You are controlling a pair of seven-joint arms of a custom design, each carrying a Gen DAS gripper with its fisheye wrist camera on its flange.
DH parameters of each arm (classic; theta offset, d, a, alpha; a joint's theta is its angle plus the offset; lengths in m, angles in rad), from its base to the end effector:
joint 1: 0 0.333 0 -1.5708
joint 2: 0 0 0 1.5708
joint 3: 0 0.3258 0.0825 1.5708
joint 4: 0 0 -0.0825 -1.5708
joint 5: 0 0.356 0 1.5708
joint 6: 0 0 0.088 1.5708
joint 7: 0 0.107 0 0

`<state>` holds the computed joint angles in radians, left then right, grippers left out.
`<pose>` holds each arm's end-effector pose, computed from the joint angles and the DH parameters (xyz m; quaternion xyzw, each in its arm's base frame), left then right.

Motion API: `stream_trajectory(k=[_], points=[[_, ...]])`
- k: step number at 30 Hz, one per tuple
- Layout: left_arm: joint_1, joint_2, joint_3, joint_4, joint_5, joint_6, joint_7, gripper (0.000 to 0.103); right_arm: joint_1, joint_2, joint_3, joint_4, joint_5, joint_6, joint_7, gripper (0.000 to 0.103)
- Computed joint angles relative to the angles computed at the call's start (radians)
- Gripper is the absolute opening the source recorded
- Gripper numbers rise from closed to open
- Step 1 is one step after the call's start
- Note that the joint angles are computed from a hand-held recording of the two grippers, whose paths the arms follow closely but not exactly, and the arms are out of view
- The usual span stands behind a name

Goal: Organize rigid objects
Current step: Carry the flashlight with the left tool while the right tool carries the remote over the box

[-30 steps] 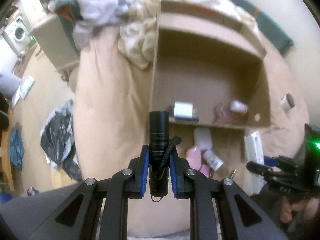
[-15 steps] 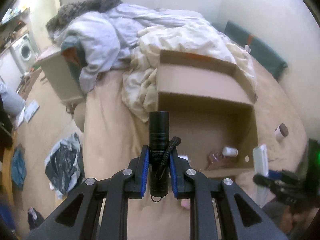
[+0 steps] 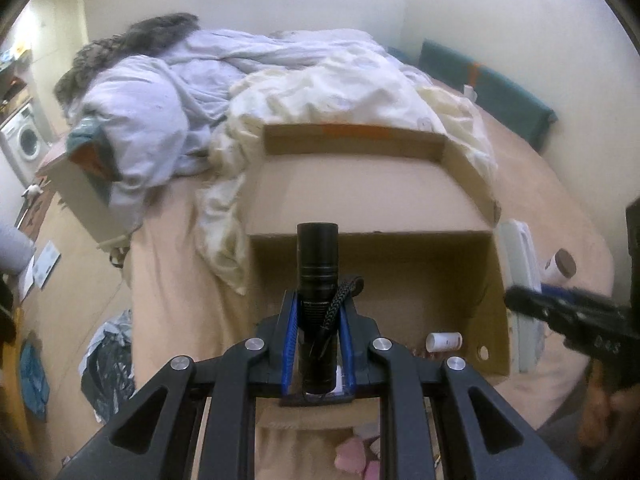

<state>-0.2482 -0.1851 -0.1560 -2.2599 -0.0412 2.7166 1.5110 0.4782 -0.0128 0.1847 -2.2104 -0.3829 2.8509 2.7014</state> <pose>0.4656 -0.2024 0.5345 -0.5560 0.7694 -0.2675 0.1653 0.4192 0.3531 0.4830 -0.6197 0.7104 -0.0756 0.3251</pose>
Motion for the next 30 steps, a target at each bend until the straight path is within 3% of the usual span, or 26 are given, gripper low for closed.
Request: stream_trajectory(k=[4,6,8,11,15,19,30], points=[[-0.012,0.067,-0.004,-0.007,-0.036,0.026,0.040,0.017,0.002,0.043,-0.014,-0.020,-0.005,0.049,0.027,0.046],[-0.006,0.086,-0.013,-0.027,-0.027,0.059,0.044,0.017,0.010,0.068,-0.012,-0.023,0.100,0.061,-0.059,0.046],[0.004,0.114,-0.024,-0.033,0.003,0.068,0.028,0.017,0.030,0.084,-0.021,-0.007,0.113,0.039,-0.092,0.046],[0.006,0.145,-0.027,-0.021,-0.071,0.046,0.058,0.017,0.054,0.102,-0.038,0.004,0.117,0.026,-0.107,0.046],[0.029,0.157,-0.045,-0.027,0.085,0.054,-0.061,0.017,0.067,0.131,-0.055,0.025,0.152,-0.006,-0.140,0.046],[0.034,0.177,-0.050,-0.024,0.134,0.031,-0.098,0.017,0.079,0.165,-0.061,0.064,0.187,-0.054,-0.195,0.046],[0.045,0.201,-0.053,-0.015,0.232,0.009,-0.173,0.017,0.112,0.194,-0.086,0.096,0.211,-0.072,-0.233,0.046]])
